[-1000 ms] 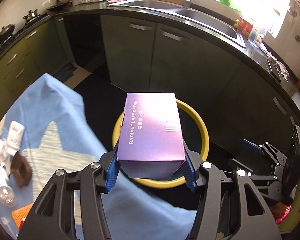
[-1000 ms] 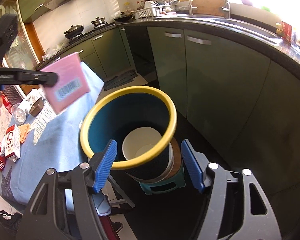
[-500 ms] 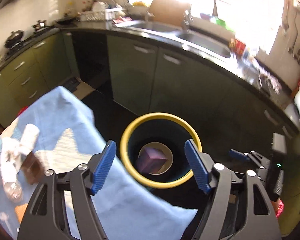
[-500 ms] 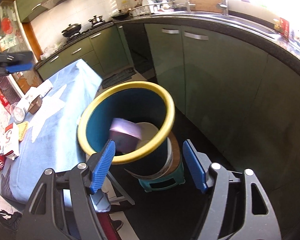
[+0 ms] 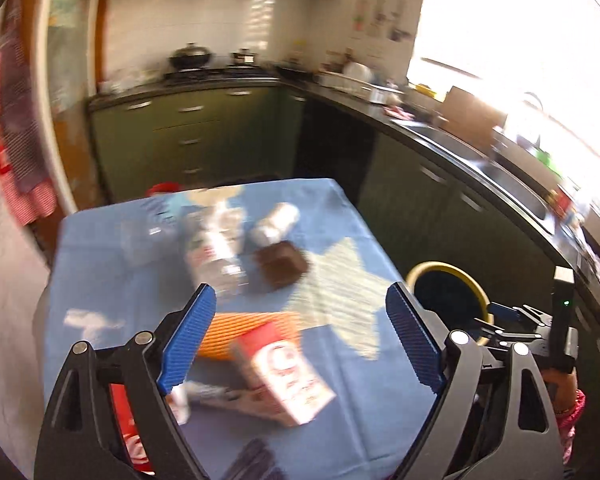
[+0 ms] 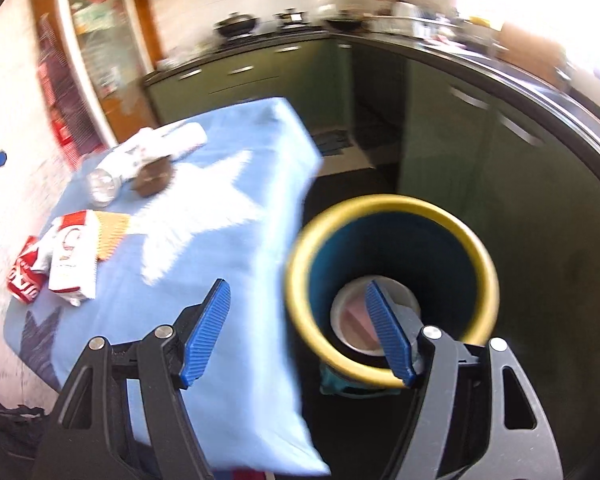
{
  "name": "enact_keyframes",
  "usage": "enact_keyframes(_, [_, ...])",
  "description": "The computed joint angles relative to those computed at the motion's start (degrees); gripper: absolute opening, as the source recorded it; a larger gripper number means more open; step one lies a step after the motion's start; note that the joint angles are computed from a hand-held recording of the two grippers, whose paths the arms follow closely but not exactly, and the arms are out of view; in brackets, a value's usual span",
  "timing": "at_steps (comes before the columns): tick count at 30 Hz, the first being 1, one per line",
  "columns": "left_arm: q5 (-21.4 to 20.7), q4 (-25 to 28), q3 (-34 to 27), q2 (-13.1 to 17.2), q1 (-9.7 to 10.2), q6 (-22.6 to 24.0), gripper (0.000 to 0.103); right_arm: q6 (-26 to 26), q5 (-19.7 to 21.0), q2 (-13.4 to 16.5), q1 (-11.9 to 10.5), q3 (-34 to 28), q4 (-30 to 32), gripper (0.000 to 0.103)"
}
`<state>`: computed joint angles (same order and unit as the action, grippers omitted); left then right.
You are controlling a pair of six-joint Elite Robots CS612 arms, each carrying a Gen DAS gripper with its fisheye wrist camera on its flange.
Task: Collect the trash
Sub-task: 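Grasp the brown plastic tray with the right gripper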
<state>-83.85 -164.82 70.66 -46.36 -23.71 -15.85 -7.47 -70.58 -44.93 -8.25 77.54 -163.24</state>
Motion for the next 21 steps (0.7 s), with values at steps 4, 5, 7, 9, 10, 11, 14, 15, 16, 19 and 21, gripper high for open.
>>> enact_keyframes(4, [2.9,-2.2,4.4,-1.6,2.04,-4.3,0.087,-3.1,3.7,3.0,2.4,-7.4,6.5,0.067])
enact_keyframes(5, [3.5,-2.4,5.0,-1.8,2.37,-5.0,0.087,-3.5,4.1,3.8,3.0,-9.5,8.1,0.067])
enact_keyframes(7, [4.0,-3.0,6.6,-2.1,3.08,-6.5,0.087,-3.5,5.2,5.9,4.2,-14.4,11.7,0.066])
enact_keyframes(9, [4.8,-3.6,8.2,-2.5,3.45,-7.5,0.087,-3.0,5.5,7.9,5.1,-18.9,14.7,0.057])
enact_keyframes(10, [5.1,-3.6,8.3,-2.4,3.43,-7.8,0.088,-2.7,5.0,9.5,5.7,-22.4,17.0,0.055])
enact_keyframes(11, [5.2,-3.7,8.8,-2.6,3.51,-8.0,0.089,-2.6,4.5,10.8,6.2,-25.1,18.8,0.049])
enact_keyframes(14, [3.7,-4.7,10.3,-2.8,4.01,-9.4,0.091,-2.3,4.3,15.8,7.3,-35.7,28.1,0.034])
enact_keyframes(15, [3.5,-4.7,10.5,-2.8,4.06,-9.7,0.091,-2.5,3.5,17.6,7.7,-39.3,31.3,0.031])
enact_keyframes(16, [3.6,-4.6,10.5,-2.7,3.92,-10.1,0.091,-2.7,2.0,19.5,8.1,-43.0,34.2,0.030])
enact_keyframes(19, [3.1,-4.7,11.3,-2.9,4.08,-11.0,0.091,-3.2,0.0,24.4,8.9,-52.2,41.6,0.028])
enact_keyframes(21, [3.0,-4.6,11.6,-2.9,4.19,-11.3,0.091,-3.4,-0.5,27.1,9.3,-57.4,45.3,0.027])
